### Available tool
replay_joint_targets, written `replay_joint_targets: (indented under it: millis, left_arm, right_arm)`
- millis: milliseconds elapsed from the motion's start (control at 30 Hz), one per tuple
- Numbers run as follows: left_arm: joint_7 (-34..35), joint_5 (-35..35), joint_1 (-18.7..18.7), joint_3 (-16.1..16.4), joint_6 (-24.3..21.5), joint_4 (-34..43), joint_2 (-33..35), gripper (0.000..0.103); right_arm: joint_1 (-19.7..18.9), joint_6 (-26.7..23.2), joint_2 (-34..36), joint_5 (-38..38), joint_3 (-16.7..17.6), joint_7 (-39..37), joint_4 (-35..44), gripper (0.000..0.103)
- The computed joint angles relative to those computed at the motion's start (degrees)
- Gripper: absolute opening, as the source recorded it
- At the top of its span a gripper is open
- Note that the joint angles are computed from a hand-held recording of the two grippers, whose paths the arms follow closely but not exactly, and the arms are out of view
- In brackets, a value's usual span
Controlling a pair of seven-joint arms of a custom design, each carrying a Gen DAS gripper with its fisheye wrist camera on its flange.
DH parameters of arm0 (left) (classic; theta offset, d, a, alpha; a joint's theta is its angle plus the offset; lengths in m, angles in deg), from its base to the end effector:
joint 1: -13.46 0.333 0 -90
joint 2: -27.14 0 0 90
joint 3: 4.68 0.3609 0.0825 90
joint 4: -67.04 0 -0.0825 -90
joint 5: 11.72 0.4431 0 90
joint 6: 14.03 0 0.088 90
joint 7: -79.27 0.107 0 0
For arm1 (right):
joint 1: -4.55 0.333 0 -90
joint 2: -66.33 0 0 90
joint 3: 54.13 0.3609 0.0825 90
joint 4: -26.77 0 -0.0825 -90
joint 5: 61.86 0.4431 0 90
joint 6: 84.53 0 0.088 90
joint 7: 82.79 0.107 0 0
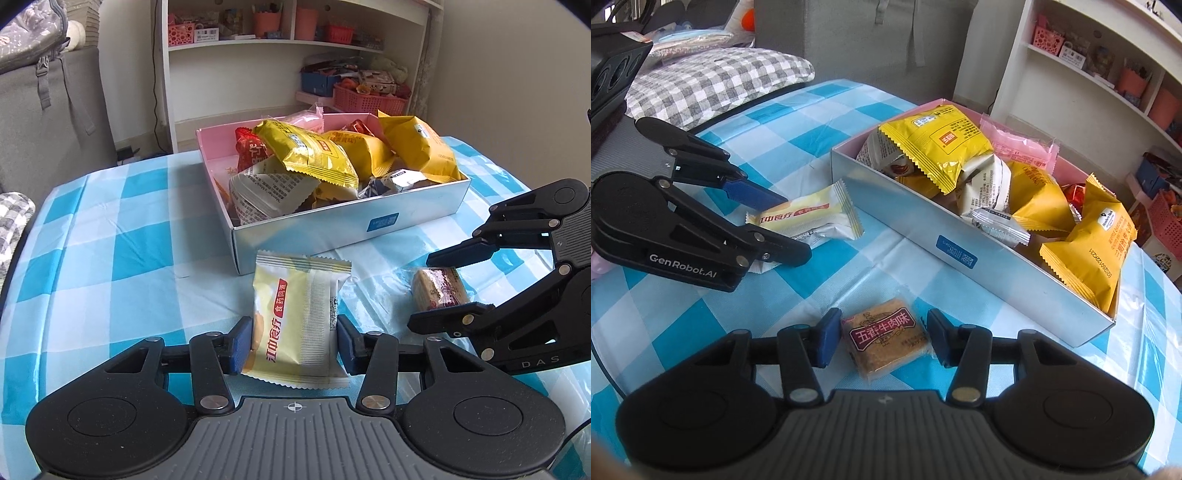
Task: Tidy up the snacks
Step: 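Carry both packets over the pink box and open both grippers to drop them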
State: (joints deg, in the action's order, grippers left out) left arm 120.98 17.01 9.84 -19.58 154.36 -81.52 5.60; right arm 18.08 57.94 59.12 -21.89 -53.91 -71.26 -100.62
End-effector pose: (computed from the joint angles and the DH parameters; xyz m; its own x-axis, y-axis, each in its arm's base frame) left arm 0.4458 -0.1862 0.4605 0.0159 -0.9972 0.0735 -0.7271 -0.0620 -0.6838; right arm 0.5665 0.1356 0.4834 0.8843 -0.4552 0.1040 -0.3146 -0.7455 -0.5876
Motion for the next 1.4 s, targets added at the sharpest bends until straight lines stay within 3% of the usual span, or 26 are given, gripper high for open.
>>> replay_joint_targets:
  millis: [467,667,833,1033,1233,1400]
  left_arm:
    - [5.3,-5.6,-3.8,2.5,1.6,-1.9,-4.8,0.045]
    - [1.9,-1.6,2.1,-2.9,1.7,0.6,-6.2,0.045]
    - [-4.0,3.7,8.4,-5.9,-0.3,6.1,-3.0,0.045]
    - [-7.1,4.5,7.1,-1.1,-3.8,14.3,5.4,0.045]
    - [-5.4,0.2,3.7,3.9,-4.9,21.1,13.0,0.045]
    - [-3.4,-2.3,1.9,5.5,-7.5,25.5,17.5,0.045]
  right_arm:
    - [-0.5,-0.2,-1.3,6.2,-1.2,0.0,1.3,0.047]
    - [-0.5,2.2,-1.0,10.6,-1.2,3.1,3.2,0.047]
    - [0.1,9.5,1.7,11.8,0.3,10.2,5.6,0.047]
    - [1.5,18.1,5.1,14.4,1.8,11.8,6.7,0.047]
    - [1.3,21.1,8.0,13.0,2.9,15.0,8.6,0.047]
    - [0.9,21.0,9.0,12.2,3.5,17.9,9.4,0.048]
